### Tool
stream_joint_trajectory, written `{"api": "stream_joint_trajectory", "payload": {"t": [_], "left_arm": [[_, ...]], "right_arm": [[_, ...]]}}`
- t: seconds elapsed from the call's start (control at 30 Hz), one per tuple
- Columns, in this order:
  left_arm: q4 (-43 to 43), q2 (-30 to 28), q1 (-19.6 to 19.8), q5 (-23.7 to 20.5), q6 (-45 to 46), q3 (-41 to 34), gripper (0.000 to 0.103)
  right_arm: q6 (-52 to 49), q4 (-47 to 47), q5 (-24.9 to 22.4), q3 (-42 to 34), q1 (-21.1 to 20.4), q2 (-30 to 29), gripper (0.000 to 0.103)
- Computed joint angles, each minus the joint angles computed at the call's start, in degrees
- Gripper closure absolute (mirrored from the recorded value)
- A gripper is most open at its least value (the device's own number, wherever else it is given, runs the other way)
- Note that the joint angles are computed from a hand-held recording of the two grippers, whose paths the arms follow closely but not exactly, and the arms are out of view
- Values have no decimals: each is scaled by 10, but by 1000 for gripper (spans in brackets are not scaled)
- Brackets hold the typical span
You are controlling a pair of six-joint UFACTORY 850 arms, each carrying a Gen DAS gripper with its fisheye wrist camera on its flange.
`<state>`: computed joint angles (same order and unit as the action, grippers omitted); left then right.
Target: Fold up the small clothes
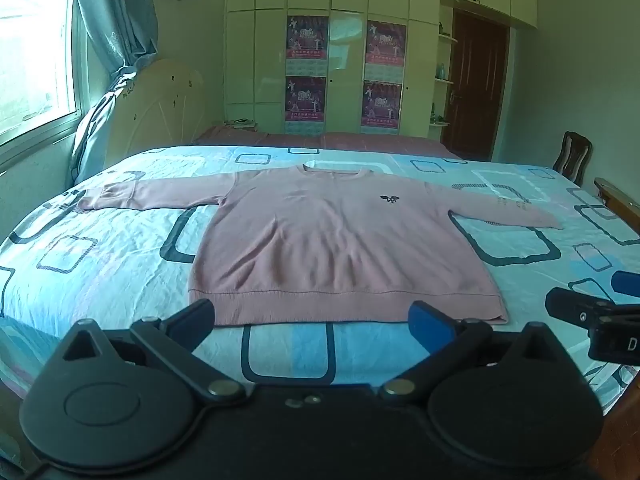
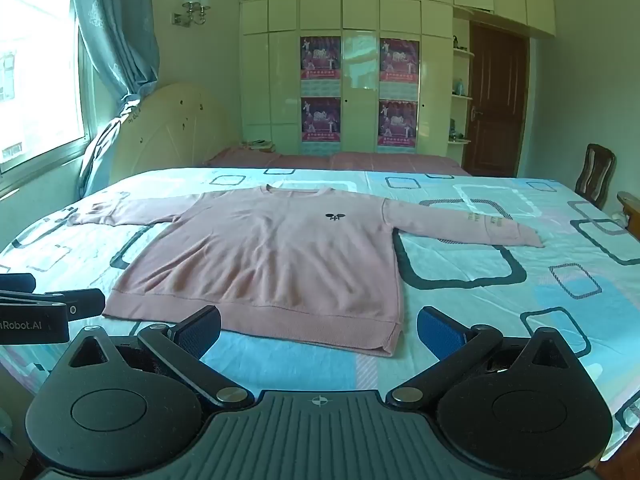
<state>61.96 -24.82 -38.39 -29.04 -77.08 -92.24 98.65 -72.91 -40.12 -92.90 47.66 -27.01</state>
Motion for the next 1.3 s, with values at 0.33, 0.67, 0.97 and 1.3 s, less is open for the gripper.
{"api": "stream_joint_trajectory", "payload": {"t": [0.33,0.67,0.97,1.3], "left_arm": [[-5,0,2,2,4,-1,1],[6,4,2,5,-9,7,1],[7,6,-1,-1,-10,6,1],[1,3,-1,1,-3,3,1]], "right_arm": [[-17,17,-1,-6,-1,-3,0],[-15,16,-2,-6,0,-3,0],[-16,17,-2,-12,0,-8,0],[-24,24,-3,-17,0,-10,0]]}}
